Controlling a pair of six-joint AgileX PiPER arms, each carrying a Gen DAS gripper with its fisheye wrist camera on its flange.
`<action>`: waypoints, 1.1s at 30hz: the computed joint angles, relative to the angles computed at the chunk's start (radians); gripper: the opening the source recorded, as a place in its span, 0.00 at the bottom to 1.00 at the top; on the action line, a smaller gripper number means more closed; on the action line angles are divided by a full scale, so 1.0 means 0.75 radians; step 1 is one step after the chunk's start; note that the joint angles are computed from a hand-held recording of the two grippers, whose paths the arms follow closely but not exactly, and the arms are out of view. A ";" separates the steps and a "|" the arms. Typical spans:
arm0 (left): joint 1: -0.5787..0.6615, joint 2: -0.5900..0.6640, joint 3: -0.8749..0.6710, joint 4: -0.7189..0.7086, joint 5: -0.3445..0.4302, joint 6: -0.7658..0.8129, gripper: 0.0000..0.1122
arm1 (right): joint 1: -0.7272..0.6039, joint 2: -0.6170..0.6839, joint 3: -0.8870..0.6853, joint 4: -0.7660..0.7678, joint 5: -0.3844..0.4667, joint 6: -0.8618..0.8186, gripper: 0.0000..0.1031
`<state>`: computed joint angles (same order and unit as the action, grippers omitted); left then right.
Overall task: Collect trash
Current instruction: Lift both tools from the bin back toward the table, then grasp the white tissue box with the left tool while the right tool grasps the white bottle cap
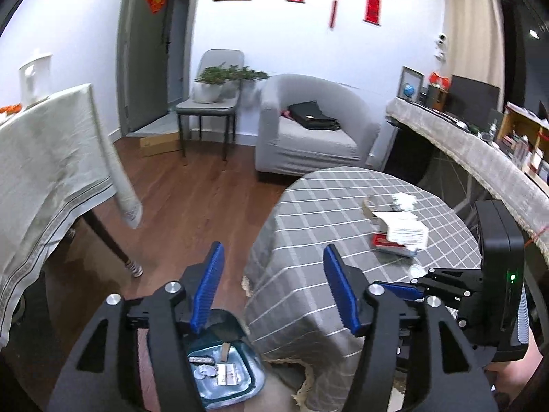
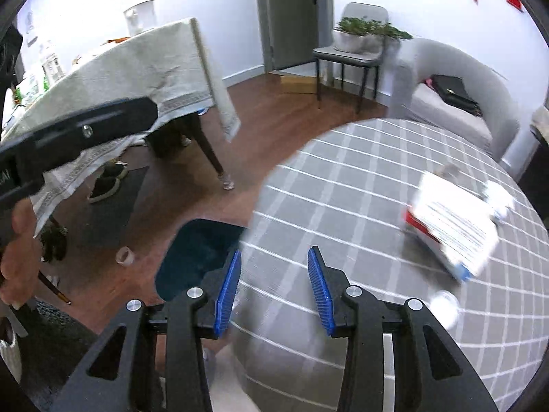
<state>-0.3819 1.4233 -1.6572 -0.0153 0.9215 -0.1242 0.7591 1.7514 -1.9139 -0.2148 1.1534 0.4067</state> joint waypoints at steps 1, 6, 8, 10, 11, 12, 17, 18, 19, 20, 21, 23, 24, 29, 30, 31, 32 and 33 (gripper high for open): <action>-0.035 0.015 -0.012 0.034 0.000 -0.031 0.60 | -0.020 -0.049 0.070 0.003 -0.020 0.005 0.40; -0.189 0.122 -0.106 0.144 0.023 -0.139 0.62 | -0.102 -0.214 0.280 0.007 -0.076 0.011 0.40; -0.244 0.156 -0.137 0.171 0.014 -0.148 0.67 | -0.119 -0.277 0.353 0.005 -0.092 0.017 0.40; -0.303 0.193 -0.162 0.222 0.010 -0.168 0.70 | -0.138 -0.335 0.418 -0.001 -0.103 0.030 0.43; -0.323 0.213 -0.178 0.239 0.011 -0.178 0.71 | -0.153 -0.355 0.440 0.002 -0.110 0.030 0.44; -0.340 0.233 -0.194 0.252 0.014 -0.190 0.73 | -0.166 -0.378 0.463 0.003 -0.120 0.033 0.48; -0.377 0.346 -0.291 0.230 0.029 -0.200 0.74 | -0.230 -0.471 0.561 0.005 -0.159 0.067 0.56; -0.382 0.370 -0.319 0.222 0.038 -0.203 0.75 | -0.252 -0.475 0.566 0.016 -0.161 0.058 0.59; -0.385 0.391 -0.340 0.205 0.039 -0.202 0.76 | -0.272 -0.482 0.577 0.027 -0.166 0.049 0.60; -0.387 0.407 -0.354 0.189 0.033 -0.198 0.76 | -0.288 -0.488 0.588 0.038 -0.172 0.042 0.60; -0.392 0.425 -0.373 0.181 0.032 -0.193 0.77 | -0.304 -0.492 0.597 0.051 -0.178 0.037 0.61; -0.407 0.463 -0.417 0.182 0.035 -0.182 0.77 | -0.322 -0.505 0.616 0.064 -0.184 0.035 0.62; -0.414 0.473 -0.428 0.185 0.036 -0.182 0.78 | -0.320 -0.507 0.618 0.063 -0.183 0.040 0.63; -0.485 0.590 -0.558 0.233 0.069 -0.191 0.80 | -0.361 -0.521 0.644 0.082 -0.169 0.037 0.64; -0.507 0.617 -0.592 0.273 0.081 -0.205 0.81 | -0.364 -0.524 0.649 0.079 -0.167 0.037 0.64; -0.523 0.648 -0.632 0.297 0.097 -0.207 0.81 | -0.368 -0.526 0.653 0.079 -0.168 0.035 0.65; -0.531 0.684 -0.682 0.306 0.120 -0.204 0.81 | -0.378 -0.530 0.662 0.089 -0.171 0.027 0.65; -0.539 0.717 -0.728 0.314 0.144 -0.204 0.81 | -0.387 -0.533 0.668 0.099 -0.175 0.021 0.65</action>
<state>-0.7860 1.9608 -2.2031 0.2202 1.0297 -0.2771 0.4690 1.3518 -1.4126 -0.1408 1.0222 0.4228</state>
